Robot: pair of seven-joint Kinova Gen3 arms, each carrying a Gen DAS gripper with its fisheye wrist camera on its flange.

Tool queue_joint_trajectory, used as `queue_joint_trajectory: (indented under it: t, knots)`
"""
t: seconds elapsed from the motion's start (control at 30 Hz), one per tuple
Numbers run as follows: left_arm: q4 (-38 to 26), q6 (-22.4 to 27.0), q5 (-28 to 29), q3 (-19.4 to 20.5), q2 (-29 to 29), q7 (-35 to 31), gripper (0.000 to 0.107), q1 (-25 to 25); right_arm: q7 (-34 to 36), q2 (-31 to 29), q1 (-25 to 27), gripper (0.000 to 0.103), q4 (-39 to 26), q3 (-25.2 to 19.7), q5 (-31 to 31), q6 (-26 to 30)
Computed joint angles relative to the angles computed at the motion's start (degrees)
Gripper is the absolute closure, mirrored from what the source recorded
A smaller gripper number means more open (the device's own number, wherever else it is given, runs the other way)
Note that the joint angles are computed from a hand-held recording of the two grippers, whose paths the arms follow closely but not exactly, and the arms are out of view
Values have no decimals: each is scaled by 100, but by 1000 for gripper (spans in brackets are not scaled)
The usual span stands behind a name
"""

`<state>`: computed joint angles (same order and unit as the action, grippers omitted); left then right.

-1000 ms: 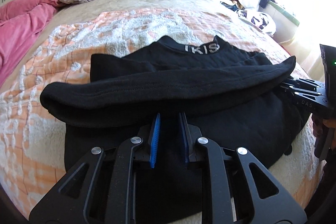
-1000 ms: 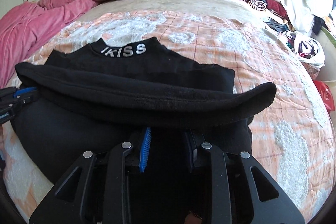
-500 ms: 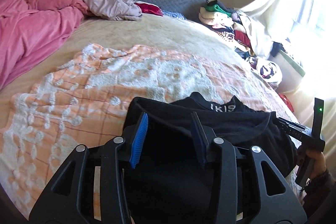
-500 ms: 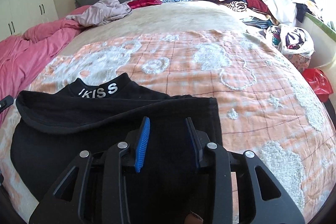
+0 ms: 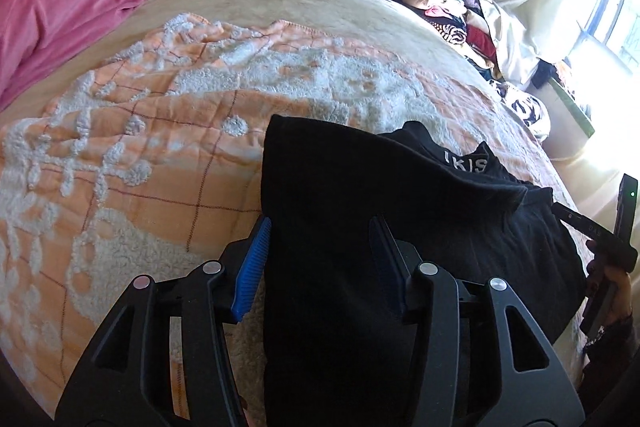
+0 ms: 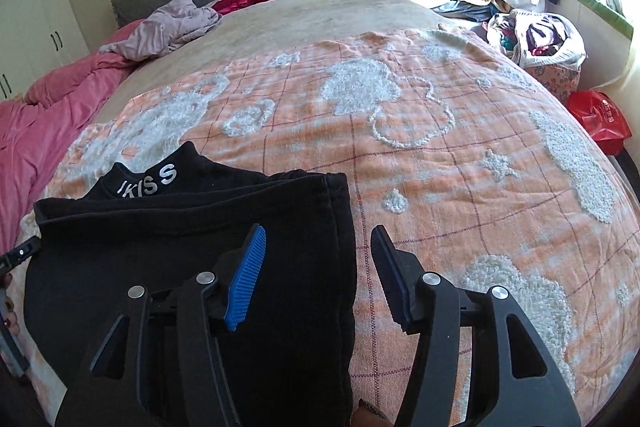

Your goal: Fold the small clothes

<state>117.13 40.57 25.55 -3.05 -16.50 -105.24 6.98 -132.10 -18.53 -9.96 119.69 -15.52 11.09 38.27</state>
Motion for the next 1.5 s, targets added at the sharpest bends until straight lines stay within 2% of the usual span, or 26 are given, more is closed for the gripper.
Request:
queue_joint_trajectory:
  t: [0.07,0.1,0.17,0.23,0.3,0.37,0.5,0.57,0.63,0.77,0.83,0.9,1.0,1.03,1.13,1.17,1.2,1.23,1.43,1.5]
  knots:
    - [44,-75,9,19,1,-29,78,28,128,63,-84,56,13,56,-47,-18]
    - [50,-94,0,32,-14,-22,86,33,186,74,-122,64,31,94,-83,-66]
    - [60,-147,-75,81,-56,30,93,24,302,51,-187,74,62,159,-172,-144]
    - [72,-176,-19,-1,-102,-41,99,80,215,5,-94,87,51,-4,-45,-129]
    - [97,-298,-104,73,-188,27,104,58,13,-53,49,93,11,-219,165,-56]
    - [127,-468,-279,196,-355,105,104,54,-226,-171,200,95,6,-407,393,-40]
    - [166,-779,-360,146,-661,175,104,245,-483,-564,474,95,83,-562,716,-293]
    - [160,-912,-599,349,-693,410,104,118,-619,-659,737,95,130,-772,877,-429]
    - [186,-1060,-825,505,-583,631,104,46,-703,-551,958,95,114,-1050,1044,-349]
    - [152,-938,-1282,756,-102,1148,103,-121,-1135,-136,1122,95,134,-1470,1410,-138]
    - [182,-905,-1358,709,66,1257,101,-112,-1454,94,1171,92,18,-1716,1669,240]
    - [186,-858,-1197,445,114,1132,97,38,-1747,186,1158,87,-18,-1882,1928,476]
    - [133,-792,-1503,653,-22,1374,92,-110,-1930,230,993,77,-81,-1866,2076,738]
    - [102,-734,-1564,681,-57,1442,91,-119,-1978,238,930,72,-97,-1845,2105,815]
    - [11,-543,-1589,666,-146,1537,87,-46,-2045,189,688,66,-160,-1725,2111,1009]
    - [-16,-485,-1611,679,-165,1551,85,-22,-2122,161,623,62,-176,-1733,2152,1089]
    - [-32,-452,-1671,739,-198,1612,81,-35,-2234,118,568,49,-173,-1755,2214,1144]
    - [-39,-437,-1728,794,-239,1673,78,-43,-2317,50,496,44,-153,-1739,2252,1145]
    - [-155,-197,-1894,933,-429,1827,55,92,-2170,-327,-167,37,-191,-1313,1977,1164]
    - [-176,-115,-1929,995,-486,1859,52,143,-2047,-443,-317,37,-175,-1249,1755,1127]
